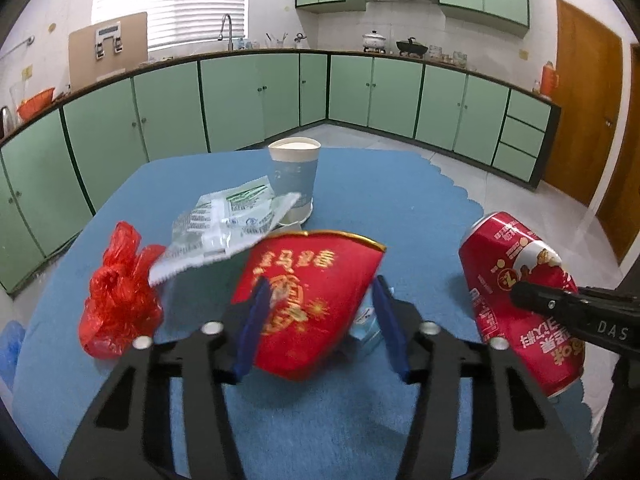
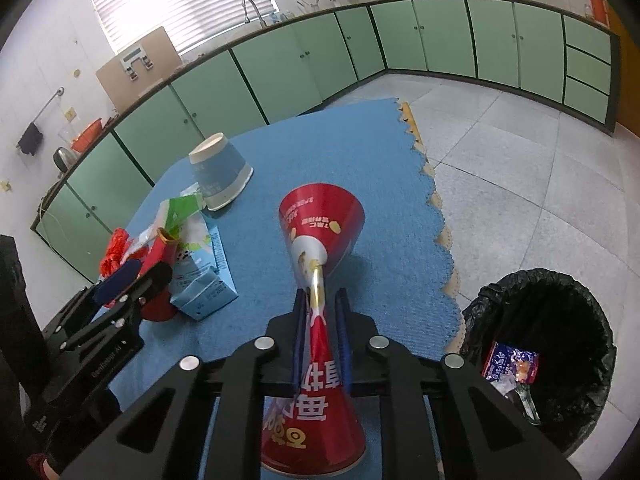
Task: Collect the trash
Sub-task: 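Grasp the red paper cup with the left tool while the right tool holds the can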
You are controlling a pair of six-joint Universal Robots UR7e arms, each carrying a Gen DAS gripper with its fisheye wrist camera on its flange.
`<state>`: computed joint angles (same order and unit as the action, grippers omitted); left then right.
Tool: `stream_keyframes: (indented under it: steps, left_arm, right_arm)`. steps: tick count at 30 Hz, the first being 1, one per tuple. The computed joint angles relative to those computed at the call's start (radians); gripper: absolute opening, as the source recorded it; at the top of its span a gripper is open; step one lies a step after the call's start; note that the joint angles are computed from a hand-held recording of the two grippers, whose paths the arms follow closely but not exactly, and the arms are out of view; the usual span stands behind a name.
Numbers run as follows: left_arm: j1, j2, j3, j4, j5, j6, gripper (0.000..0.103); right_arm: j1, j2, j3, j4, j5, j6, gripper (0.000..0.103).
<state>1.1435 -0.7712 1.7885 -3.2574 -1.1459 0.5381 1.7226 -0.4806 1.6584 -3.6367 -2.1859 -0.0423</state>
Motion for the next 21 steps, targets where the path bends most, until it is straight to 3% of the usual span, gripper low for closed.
stream_keyframes:
  steps: [4,7,9,13,19,20,21]
  left_arm:
    - [0.009,-0.027,0.019,-0.013,-0.025,-0.027,0.037]
    - [0.018,-0.054,0.030,-0.016,-0.057,-0.037,0.022]
    - [0.025,-0.071,0.031,0.003,-0.076,-0.052,0.004]
    - [0.037,-0.077,0.021,0.036,-0.076,-0.071,0.000]
    - [0.047,-0.074,0.009,0.090,-0.083,-0.095,0.004]
    - [0.043,-0.076,0.014,0.084,-0.082,-0.086,0.017]
    - [0.041,-0.076,0.023,0.070,-0.080,-0.078,0.041]
  right_arm:
    - [0.004,0.003,-0.005,0.007,-0.009,0.001,0.014]
    - [0.005,0.007,-0.019,0.033,-0.023,0.010,0.014]
    - [0.004,0.011,-0.030,0.056,-0.031,0.020,0.015]
    - [0.007,0.019,-0.043,0.072,-0.048,0.021,0.015]
    - [0.018,0.027,-0.051,0.074,-0.069,0.008,0.015]
    - [0.018,0.026,-0.050,0.074,-0.068,0.010,0.015]
    - [0.018,0.026,-0.050,0.075,-0.068,0.011,0.015]
